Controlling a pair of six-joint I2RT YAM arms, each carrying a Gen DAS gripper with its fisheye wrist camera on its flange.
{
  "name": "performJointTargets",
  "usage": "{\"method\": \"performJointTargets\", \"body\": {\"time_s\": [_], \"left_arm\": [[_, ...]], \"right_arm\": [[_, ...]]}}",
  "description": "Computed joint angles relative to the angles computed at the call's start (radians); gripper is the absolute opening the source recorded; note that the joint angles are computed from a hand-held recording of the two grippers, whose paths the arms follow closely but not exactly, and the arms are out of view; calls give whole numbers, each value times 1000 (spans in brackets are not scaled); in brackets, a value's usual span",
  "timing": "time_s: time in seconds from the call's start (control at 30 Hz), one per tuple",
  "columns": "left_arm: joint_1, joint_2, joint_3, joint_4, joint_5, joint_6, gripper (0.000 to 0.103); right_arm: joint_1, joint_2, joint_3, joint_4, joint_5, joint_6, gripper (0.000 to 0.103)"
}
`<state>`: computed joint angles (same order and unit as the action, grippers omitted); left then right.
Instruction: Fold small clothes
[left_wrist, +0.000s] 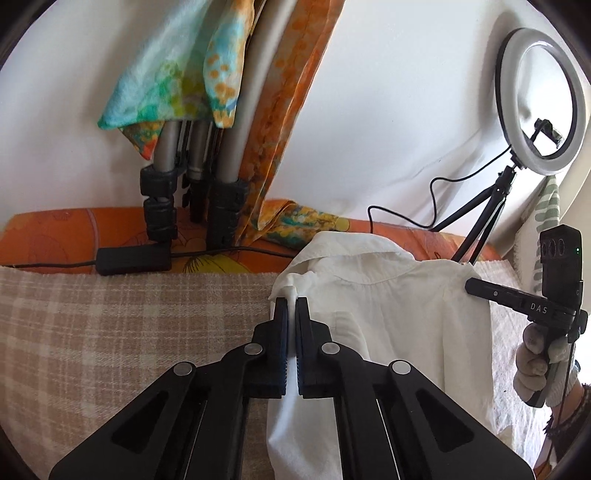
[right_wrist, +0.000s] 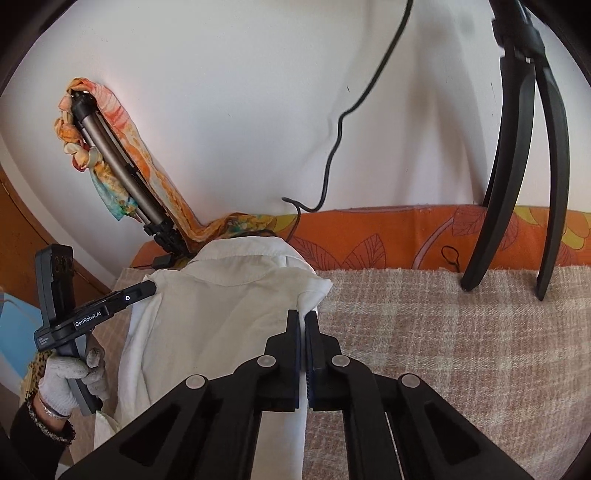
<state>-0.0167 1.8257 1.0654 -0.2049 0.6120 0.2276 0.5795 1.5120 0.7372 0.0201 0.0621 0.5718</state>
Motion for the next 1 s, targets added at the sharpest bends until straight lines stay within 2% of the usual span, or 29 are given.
{"method": "performJointTargets", "body": {"time_s": [0.23,0.4,0.5,0.63,0.83,0.93,1.0], "left_arm": [[41,-179,-71,-54,58,9,2],[97,-321,-113,-150,105,54,2],[126,-404,-157,-181,138,74,2],[192,-554,-224,-294,189,160,2],[372,-738,-302,-544,291,395,2],[501,-799,-341,-712,338,595,2],[608,-816,-370,-846,360,779,2]], "right_arm": [[92,-177,-9,-101,74,10,0],[188,-331,-20,-215,149,43,0],[294,-413,-14,-304,239,89,0],[484,-493,0,-436,389,190,0],[840,-510,39,-650,652,453,0],[1017,-450,66,-755,764,633,0],[1125,-385,89,-831,816,768,0]]}}
